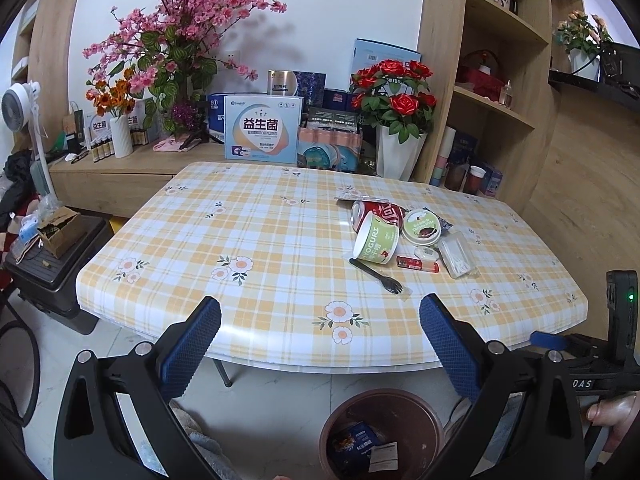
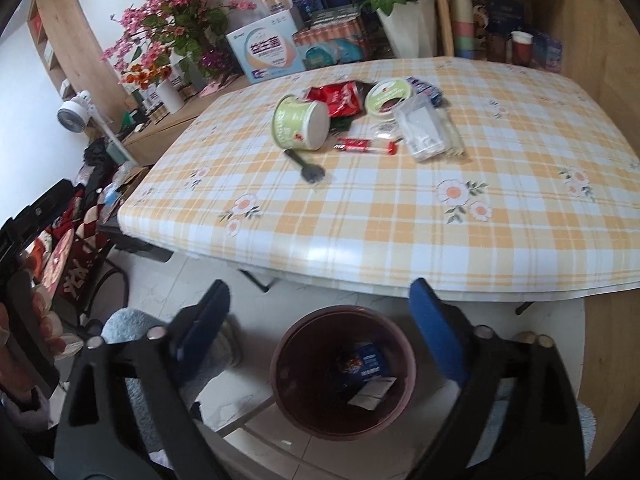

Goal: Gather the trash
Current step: 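Reach the left tool to the green yogurt cup and grasp its rim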

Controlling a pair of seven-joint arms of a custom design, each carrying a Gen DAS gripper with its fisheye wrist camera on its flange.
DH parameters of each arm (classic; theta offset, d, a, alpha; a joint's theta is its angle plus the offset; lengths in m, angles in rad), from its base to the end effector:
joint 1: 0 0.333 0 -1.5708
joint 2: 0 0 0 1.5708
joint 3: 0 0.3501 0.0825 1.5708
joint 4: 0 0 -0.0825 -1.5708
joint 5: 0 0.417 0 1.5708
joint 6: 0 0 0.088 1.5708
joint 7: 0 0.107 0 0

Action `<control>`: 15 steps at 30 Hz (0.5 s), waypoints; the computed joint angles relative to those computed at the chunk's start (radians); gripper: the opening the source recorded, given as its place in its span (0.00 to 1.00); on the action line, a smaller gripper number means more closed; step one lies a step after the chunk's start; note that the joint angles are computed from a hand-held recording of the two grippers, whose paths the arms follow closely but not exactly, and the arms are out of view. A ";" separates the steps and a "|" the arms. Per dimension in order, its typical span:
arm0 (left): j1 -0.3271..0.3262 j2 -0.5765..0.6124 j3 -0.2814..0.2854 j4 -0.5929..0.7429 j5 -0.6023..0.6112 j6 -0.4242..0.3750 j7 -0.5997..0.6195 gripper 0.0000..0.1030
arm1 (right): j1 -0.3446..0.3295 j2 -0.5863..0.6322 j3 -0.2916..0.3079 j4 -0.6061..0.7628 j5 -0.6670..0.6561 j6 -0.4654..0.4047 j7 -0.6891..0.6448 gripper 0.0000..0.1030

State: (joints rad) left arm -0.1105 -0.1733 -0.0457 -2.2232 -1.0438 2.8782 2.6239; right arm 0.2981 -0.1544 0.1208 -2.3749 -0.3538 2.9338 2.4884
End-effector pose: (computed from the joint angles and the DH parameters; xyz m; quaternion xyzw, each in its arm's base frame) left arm 0.5550 -0.0387 0.5406 -0.5239 0.7121 -0.4077 0.2285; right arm 0.4871 0.2433 0.4775 -0.6009 0.7153 -0.1421 0.3273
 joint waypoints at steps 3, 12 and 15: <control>0.001 0.001 0.000 0.000 0.003 0.001 -0.003 0.94 | -0.041 -0.006 0.029 0.013 -0.096 -0.054 0.095 0.94; 0.002 0.011 -0.003 -0.003 0.013 0.004 -0.010 0.94 | -0.075 -0.025 0.037 0.011 -0.267 -0.116 0.240 0.95; 0.002 0.015 -0.004 -0.002 0.006 0.008 -0.007 0.94 | -0.091 -0.033 0.038 0.000 -0.333 -0.094 0.292 0.95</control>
